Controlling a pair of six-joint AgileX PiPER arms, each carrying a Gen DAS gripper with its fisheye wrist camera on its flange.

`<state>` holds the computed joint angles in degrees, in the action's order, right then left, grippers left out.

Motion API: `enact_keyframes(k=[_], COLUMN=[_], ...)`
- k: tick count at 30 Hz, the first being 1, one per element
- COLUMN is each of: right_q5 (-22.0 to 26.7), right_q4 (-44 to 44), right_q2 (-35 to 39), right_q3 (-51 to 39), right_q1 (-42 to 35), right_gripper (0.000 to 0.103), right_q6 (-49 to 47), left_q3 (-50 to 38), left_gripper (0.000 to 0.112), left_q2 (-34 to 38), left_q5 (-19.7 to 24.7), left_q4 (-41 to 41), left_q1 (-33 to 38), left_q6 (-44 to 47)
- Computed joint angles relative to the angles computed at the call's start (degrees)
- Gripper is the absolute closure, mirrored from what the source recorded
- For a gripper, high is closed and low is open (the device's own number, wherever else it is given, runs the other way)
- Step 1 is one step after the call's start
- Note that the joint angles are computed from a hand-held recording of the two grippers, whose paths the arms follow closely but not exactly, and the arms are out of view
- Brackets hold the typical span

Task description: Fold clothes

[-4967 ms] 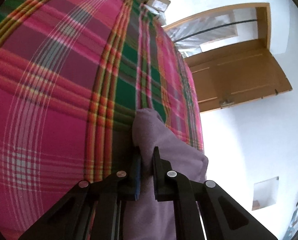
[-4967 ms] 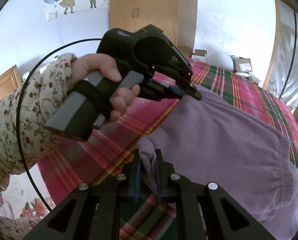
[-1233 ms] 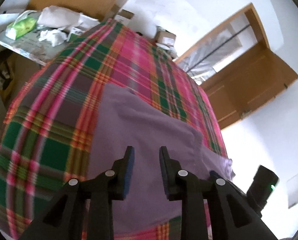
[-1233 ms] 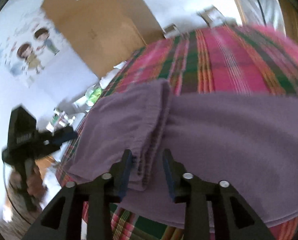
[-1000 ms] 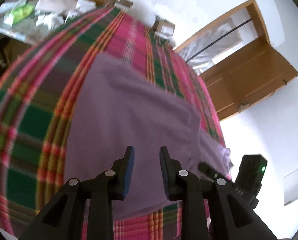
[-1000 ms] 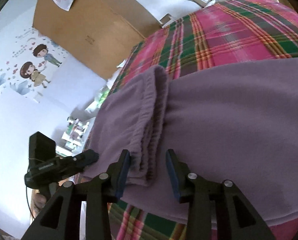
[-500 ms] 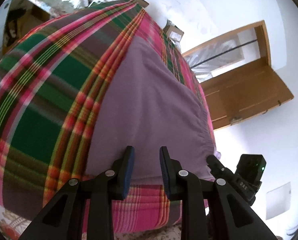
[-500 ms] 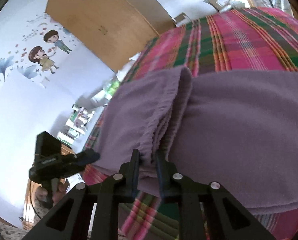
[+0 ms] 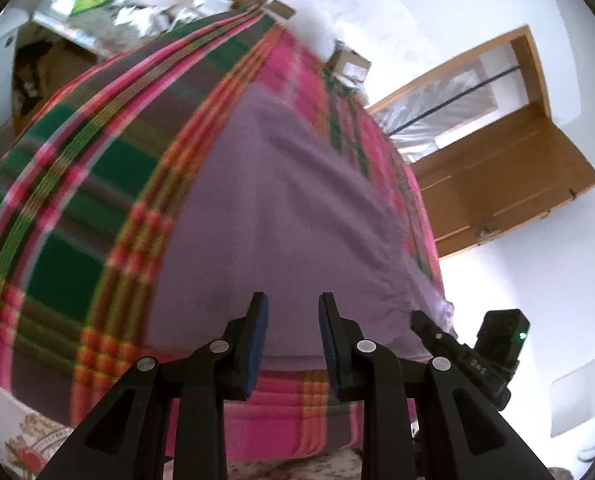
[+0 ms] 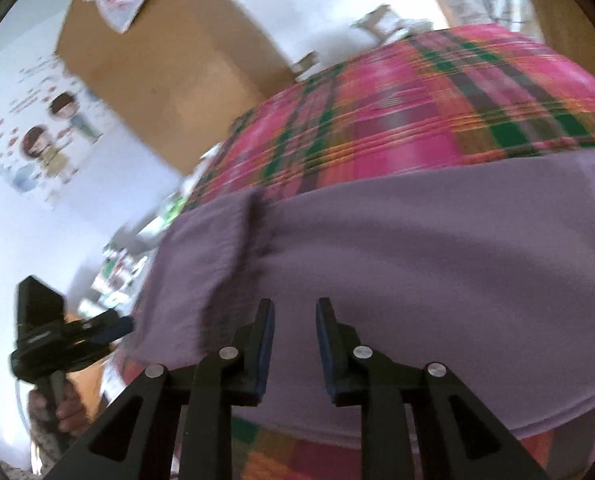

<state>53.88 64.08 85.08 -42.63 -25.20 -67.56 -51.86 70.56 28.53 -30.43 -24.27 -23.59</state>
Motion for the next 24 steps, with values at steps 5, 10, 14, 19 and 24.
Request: enact_keyframes(k=[5, 10, 14, 19, 24], right_q5=[-1.98, -5.96, -10.33, -15.69, -18.26], right_q4=[0.82, 0.16, -0.02, -1.44, -1.86], right_q2=[0.67, -0.22, 1.30, 3.55, 7.52], right_q3=[0.92, -0.23, -2.74, -7.04, -11.54], right_q1=[-9.61, -18.84, -26.17, -31.15, -32.33], right_gripper=[0.083, 0.083, 0.083, 0.083, 0.076], right_q6=[-6.05, -7.83, -6.53, -3.95, -4.05], left_q3=[-9.31, -22.02, -31.89, -41.47, -47.16], left_gripper=[0.085, 0.085, 0.085, 0.085, 0.085], left_q2=[8.54, 19.77, 27.37, 34.78, 40.01], left_q5=[-0.12, 4.62, 8.26, 12.70, 15.39], left_q4=[-2.78, -3.76, -5.70, -6.75, -8.32], left_q1=[-3.94, -7.05, -8.94, -10.76, -12.27], left_q6=[4.80, 9.50, 13.37, 15.93, 17.33])
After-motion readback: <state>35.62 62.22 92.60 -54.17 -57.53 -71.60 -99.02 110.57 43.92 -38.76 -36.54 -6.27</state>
